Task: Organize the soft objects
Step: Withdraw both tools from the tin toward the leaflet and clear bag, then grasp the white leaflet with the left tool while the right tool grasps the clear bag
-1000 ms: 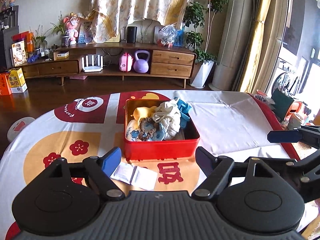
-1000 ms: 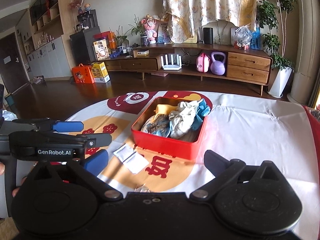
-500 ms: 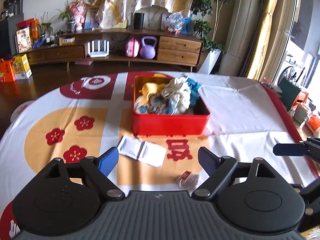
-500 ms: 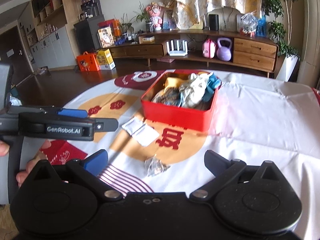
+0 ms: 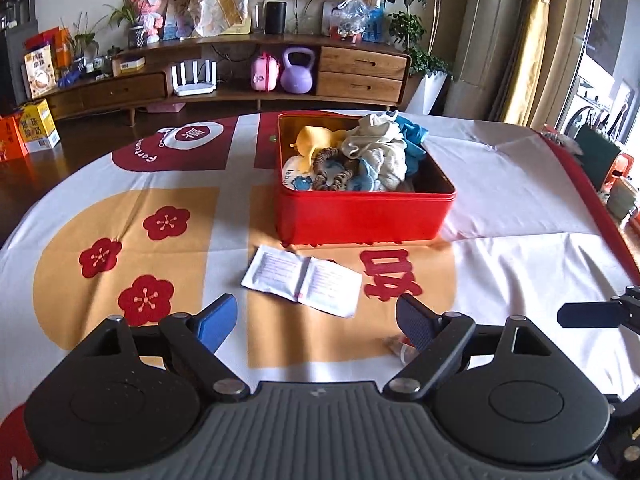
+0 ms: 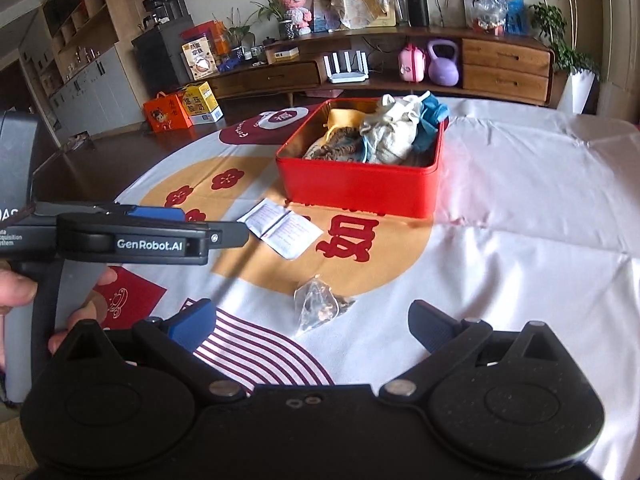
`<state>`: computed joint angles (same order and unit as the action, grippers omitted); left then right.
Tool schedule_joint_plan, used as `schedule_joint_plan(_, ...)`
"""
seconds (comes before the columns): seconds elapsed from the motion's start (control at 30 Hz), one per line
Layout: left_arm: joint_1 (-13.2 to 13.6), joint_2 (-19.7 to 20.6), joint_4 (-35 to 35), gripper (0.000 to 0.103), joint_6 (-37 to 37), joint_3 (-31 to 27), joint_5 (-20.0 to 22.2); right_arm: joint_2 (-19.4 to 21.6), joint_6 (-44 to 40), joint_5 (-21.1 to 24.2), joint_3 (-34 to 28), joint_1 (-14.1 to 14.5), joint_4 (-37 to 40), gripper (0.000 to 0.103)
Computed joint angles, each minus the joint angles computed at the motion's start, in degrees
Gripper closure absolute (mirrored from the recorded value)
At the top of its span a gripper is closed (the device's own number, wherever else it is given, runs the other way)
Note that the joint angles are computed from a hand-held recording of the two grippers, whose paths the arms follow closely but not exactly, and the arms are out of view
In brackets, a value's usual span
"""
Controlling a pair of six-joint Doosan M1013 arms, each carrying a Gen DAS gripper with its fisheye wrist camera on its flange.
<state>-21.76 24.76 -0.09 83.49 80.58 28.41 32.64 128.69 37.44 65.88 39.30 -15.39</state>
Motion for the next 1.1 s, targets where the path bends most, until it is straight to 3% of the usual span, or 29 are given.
schedule_joint_plan(0.83,0.1,7.9,2.1,0.016,5.6,-7.5,4.4,4.8,-8.9,3.2,-4.8,-1.5,8.2,0.007)
schedule_joint_plan(1.1,-0.1,8.5,2.0,0.016,8.3,-7.5,3.1,6.3,-9.7,4.2,-6.9,-1.7,7.9,0.012)
